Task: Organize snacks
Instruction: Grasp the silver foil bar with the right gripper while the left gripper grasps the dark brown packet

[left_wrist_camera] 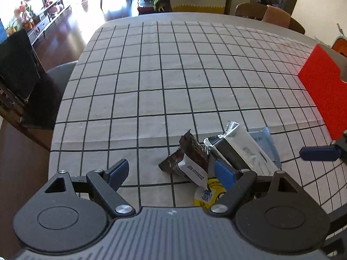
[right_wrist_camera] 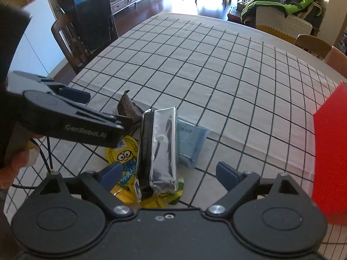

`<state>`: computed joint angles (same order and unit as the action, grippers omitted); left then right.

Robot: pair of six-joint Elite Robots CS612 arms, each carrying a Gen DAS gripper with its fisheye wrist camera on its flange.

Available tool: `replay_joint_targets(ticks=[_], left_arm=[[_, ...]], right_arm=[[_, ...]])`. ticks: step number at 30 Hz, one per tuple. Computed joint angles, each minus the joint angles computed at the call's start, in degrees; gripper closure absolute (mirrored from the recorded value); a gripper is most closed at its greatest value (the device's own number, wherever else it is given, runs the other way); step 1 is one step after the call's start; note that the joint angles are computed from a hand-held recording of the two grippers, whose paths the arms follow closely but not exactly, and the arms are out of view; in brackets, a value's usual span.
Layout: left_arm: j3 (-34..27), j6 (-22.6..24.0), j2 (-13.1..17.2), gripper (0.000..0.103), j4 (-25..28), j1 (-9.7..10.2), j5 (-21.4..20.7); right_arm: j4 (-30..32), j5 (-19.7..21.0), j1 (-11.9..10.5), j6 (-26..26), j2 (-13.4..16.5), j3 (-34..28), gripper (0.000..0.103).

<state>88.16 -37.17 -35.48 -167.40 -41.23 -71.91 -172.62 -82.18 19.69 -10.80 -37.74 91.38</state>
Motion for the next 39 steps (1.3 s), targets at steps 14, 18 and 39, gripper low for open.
replay_joint_targets(ticks=[14, 18, 39], left_arm=[[-2.07, -1.33, 1.32, 0.038, 0.29, 1.59, -5.8], [-2.06, -2.18, 1.32, 0.054, 0.82, 1.94, -7.31], [1.31, -4.96, -0.64, 0.082, -1.46, 1.2, -5.64]], right_arm=[[-0.72, -4.21, 1.85, -4.07, 2.01, -2.2, 0.034], [-1.13, -5.62, 2.07, -4.56, 2.17, -2.23, 0.047], [-3.94, 2.46, -1.44, 2.46, -0.76, 2.36, 0.061]])
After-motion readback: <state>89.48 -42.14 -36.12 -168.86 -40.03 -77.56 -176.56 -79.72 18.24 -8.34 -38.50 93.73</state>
